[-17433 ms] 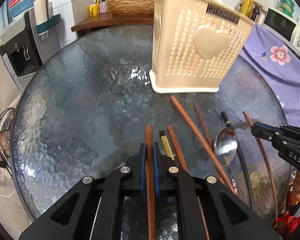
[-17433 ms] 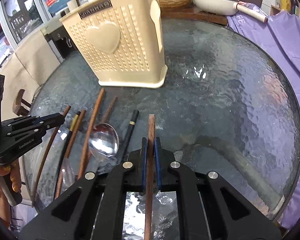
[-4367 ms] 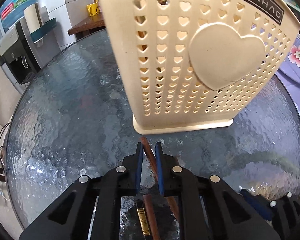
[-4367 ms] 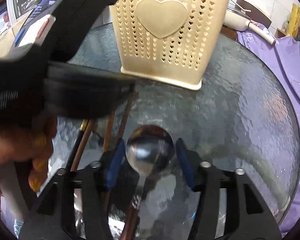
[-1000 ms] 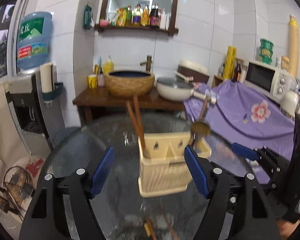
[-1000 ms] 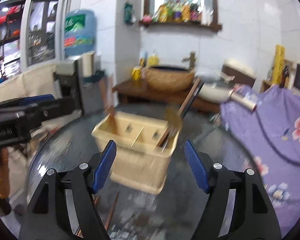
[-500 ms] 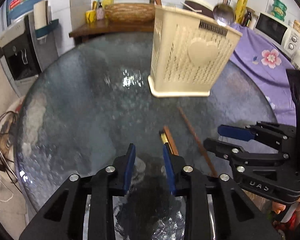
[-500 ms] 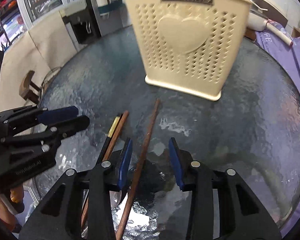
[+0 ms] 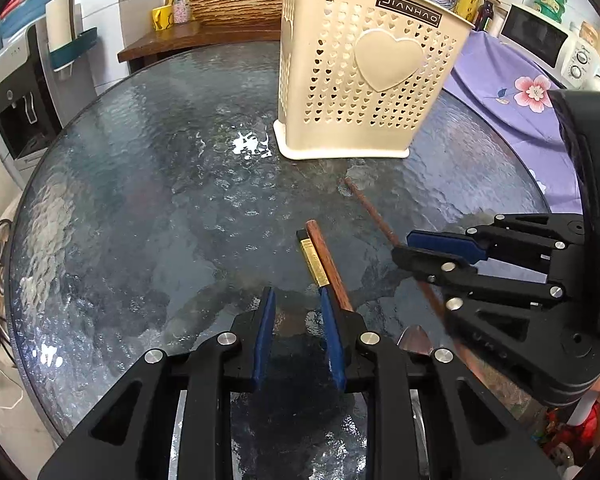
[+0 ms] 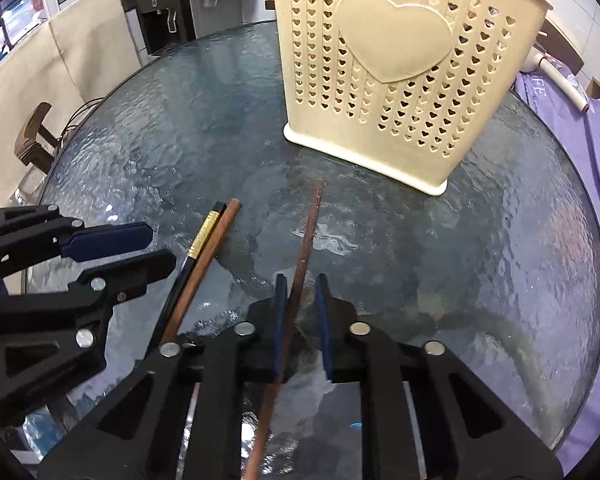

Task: Organize utensils
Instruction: 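Grasp a silver spoon with the left tool while the right tool grasps a brown chopstick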

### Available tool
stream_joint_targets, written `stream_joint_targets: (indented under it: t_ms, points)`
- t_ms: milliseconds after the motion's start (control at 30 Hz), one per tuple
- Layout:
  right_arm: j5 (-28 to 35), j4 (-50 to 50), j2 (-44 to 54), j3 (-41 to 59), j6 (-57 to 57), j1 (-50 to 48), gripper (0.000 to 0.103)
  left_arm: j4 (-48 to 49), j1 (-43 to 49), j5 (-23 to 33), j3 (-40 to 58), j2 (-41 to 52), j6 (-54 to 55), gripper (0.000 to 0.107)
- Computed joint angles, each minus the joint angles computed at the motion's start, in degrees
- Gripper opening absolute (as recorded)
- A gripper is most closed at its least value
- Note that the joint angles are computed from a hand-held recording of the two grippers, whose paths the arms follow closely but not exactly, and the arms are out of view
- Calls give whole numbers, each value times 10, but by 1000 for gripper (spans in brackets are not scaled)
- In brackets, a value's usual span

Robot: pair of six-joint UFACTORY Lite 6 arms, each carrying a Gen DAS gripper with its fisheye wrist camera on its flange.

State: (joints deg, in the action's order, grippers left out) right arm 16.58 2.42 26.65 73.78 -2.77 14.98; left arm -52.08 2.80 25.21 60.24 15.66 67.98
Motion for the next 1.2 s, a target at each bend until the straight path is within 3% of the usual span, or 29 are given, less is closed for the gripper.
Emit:
stream_joint_targets:
  t_ms: [167, 333, 567, 600, 667, 833, 933, 1033, 1200]
  points:
    - [-1, 32, -36, -43, -64, -30, 7, -7, -1, 10, 16, 10, -2, 23]
    - [-8, 96, -71, -87, -149, -75, 7, -43, 2, 48, -38, -55, 57, 23]
    - [-6, 160, -93, -114, -230, -111, 7, -44, -56, 3, -130, -121, 76, 24]
    - [-5, 167, -97, -119, -239, -115, 7, -42, -61, -3, -133, -122, 70, 26]
    - [-6, 169, -97, -120, -241, -115, 7, -47, -69, -9, -141, -125, 65, 42]
    - [-13, 175, -94, -121, -239, -108, 7, -48, -101, -34, -164, -155, 50, 49]
    - [-13, 173, -95, -120, -232, -105, 7, -13, -135, -78, -175, -161, 7, 49]
    - [-15, 180, -96, -123, -239, -105, 7, -4, -146, -83, -173, -154, -5, 48]
    - [-9, 186, -96, -120, -248, -109, 7, 8, -167, -102, -171, -139, -28, 37]
